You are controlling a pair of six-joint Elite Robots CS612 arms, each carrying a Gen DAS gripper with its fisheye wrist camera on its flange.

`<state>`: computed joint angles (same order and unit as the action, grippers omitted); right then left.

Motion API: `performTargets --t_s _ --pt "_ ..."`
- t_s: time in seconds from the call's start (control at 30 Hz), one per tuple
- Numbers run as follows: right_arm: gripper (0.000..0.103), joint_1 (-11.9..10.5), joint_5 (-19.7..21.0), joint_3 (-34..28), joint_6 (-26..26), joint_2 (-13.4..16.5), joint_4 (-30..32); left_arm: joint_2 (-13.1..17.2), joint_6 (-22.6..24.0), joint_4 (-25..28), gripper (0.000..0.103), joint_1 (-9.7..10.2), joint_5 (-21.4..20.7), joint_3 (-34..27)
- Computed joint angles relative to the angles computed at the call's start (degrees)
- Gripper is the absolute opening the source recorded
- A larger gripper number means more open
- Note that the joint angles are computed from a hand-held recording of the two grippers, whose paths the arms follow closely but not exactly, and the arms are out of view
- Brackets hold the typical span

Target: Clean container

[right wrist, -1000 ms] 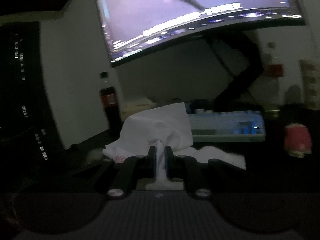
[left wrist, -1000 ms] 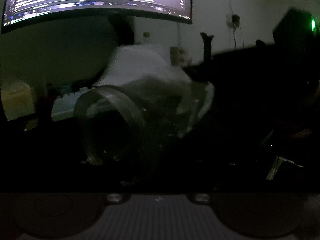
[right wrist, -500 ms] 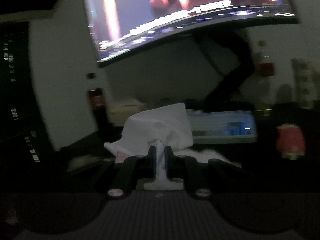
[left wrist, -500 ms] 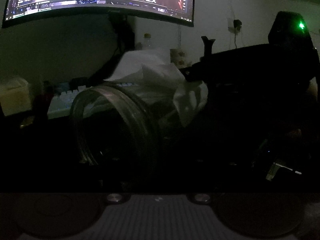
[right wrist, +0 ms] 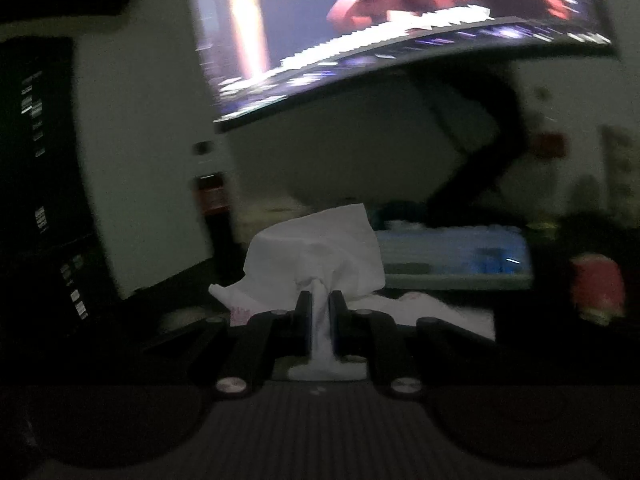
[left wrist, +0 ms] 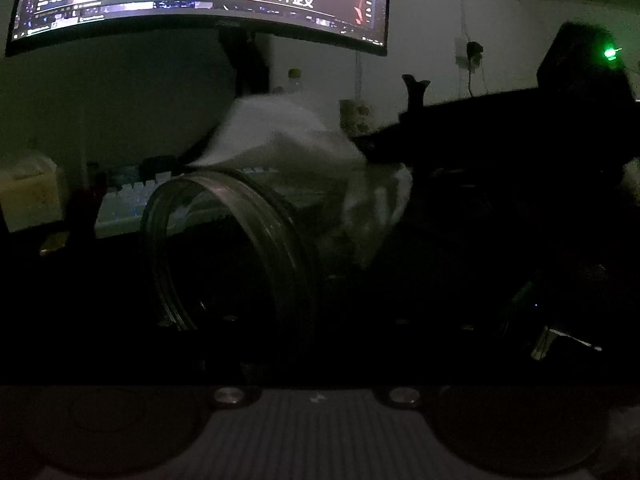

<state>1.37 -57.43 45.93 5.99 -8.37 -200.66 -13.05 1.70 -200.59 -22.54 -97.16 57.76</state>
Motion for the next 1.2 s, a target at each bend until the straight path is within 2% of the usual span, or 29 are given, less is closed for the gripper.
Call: performTargets --t_s 0.07,0.1,0.17,0.23,0.27,0.33,0.4,0.43,0.6,0.67,0.73,0.83,0.9,0.97,1.17,1.2 --pt "0.011 0.2 -3.5 0.3 1.3 -0.2 0.5 0.1 -0.1 0.0 0.042 0.01 -0.1 -0.1" --pt "0.011 0.2 -3.2 0.4 1.7 -0.3 0.2 0.1 -0.1 0.0 0.044 0.02 -0.2 -0.2" --pt "0.011 0.1 0.9 0.7 1.0 -0.3 -0.8 0.2 -0.1 0.0 0.051 0.03 -0.3 -0.3" --pt "0.011 0.0 7.4 0.3 -0.3 -0.1 -0.9 0.2 -0.2 0.0 0.052 0.05 -0.4 -0.4" --pt "0.011 0.1 9.3 0.6 -1.5 -0.2 -1.1 0.3 -0.2 0.0 0.052 0.05 -0.4 -0.4" --pt "0.011 0.5 10.5 1.6 -4.6 -0.7 -1.6 0.3 -0.3 0.0 0.052 0.07 -0.5 -0.6" --pt "0.011 0.5 10.5 1.9 -4.7 -0.7 -1.9 0.4 -0.3 0.0 0.052 0.08 -0.6 -0.7" --pt "0.011 0.4 9.9 1.8 -4.0 -0.7 -1.8 0.4 -0.3 0.0 0.052 0.09 -0.7 -0.7" --pt "0.011 0.5 -1.7 2.5 -1.6 -0.8 -3.0 0.5 -0.4 0.0 0.052 0.04 -0.2 -0.9" --pt "0.011 0.4 -2.1 2.2 0.1 -0.7 -2.6 0.5 -0.4 0.1 0.052 -0.04 0.4 -1.0" --pt "0.011 0.3 1.8 2.2 -0.2 -0.7 -2.9 0.5 -0.4 0.2 0.052 -0.09 0.8 -1.0" --pt "0.011 0.1 10.5 2.4 -2.9 -0.8 -2.4 0.3 -0.3 0.2 0.052 -0.04 0.7 -0.8" --pt "0.011 0.2 11.9 3.0 -4.2 -1.0 -2.3 0.3 -0.2 0.0 0.052 -0.01 0.6 -0.6" --pt "0.011 0.1 11.3 3.1 -4.2 -1.1 -2.3 0.3 -0.1 -0.1 0.052 0.03 0.5 -0.5" --pt "0.011 0.1 -0.1 2.4 0.6 -0.8 -2.5 0.4 -0.8 -0.1 0.052 0.11 1.0 -0.8" --pt "0.011 0.1 -0.9 2.4 1.0 -0.7 -2.6 0.5 -1.0 -0.1 0.052 0.11 1.2 -1.0"
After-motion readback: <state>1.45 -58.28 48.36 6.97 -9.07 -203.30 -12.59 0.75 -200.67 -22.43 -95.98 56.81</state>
